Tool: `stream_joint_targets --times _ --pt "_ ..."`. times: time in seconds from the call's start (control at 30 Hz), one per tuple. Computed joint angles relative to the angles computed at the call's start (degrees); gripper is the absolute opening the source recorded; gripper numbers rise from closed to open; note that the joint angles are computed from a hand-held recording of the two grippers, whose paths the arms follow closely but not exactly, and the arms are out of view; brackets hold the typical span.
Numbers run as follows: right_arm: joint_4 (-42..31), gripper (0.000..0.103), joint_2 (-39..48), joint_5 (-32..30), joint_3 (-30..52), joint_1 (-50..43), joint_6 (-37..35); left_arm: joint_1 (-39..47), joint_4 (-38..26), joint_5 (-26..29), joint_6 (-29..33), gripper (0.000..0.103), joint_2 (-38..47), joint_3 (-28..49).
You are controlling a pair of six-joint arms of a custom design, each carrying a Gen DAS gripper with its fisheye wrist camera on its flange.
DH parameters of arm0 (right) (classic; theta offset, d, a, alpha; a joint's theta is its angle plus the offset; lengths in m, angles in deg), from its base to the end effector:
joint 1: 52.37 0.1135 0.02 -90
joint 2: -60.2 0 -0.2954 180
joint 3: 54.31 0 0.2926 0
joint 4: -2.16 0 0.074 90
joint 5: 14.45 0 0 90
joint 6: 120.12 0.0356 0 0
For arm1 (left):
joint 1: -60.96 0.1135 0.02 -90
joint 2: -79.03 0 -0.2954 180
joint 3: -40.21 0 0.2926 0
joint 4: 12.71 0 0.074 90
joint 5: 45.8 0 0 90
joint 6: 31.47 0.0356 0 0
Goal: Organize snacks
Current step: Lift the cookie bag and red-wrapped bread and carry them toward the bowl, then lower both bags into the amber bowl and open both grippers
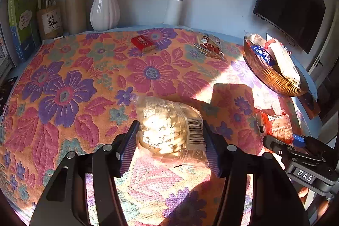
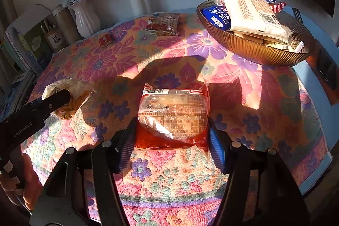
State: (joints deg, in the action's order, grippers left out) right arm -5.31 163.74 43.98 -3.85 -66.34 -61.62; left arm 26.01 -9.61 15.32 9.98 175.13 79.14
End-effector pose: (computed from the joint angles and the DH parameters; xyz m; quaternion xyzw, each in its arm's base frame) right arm 0.3114 -0.0583 0.0759 -0.2102 0.9093 0.1481 0.3273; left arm 0.2326 -0.1416 0.0762 -0.1854 0.9056 -0.0219 0.3808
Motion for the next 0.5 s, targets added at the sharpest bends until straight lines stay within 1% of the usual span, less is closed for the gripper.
stream_joint_targets --times 0.07,0.13,0.23,0.3,0.4,0.5 --pt "-0.66 0.063 -2.49 -3.13 0.64 -2.99 0.78 -1.71 -0.31 -2.97 1.10 0.055 -1.95 1.36" --pt "-2.25 0.063 -3.97 -6.73 2.70 -6.30 1.53 -2.66 -0.93 -4.75 3.62 0.055 -2.85 4.29" --pt "-3.22 0.063 -3.49 -9.70 8.31 -10.30 4.21 -3.21 -0.19 -4.94 9.70 0.055 -2.00 10.90" --pt "-2.26 0.063 -1.75 -10.15 12.86 -12.10 7.25 -2.68 0.45 -2.51 14.77 0.055 0.45 17.11" --pt "-2.18 0.063 3.15 -8.91 21.46 -13.31 11.35 -0.83 -0.22 3.68 20.32 0.055 6.26 28.30" --pt "-5.39 0.063 9.36 -8.58 31.47 -13.71 13.13 0.98 -3.91 9.94 23.66 0.055 13.69 40.99"
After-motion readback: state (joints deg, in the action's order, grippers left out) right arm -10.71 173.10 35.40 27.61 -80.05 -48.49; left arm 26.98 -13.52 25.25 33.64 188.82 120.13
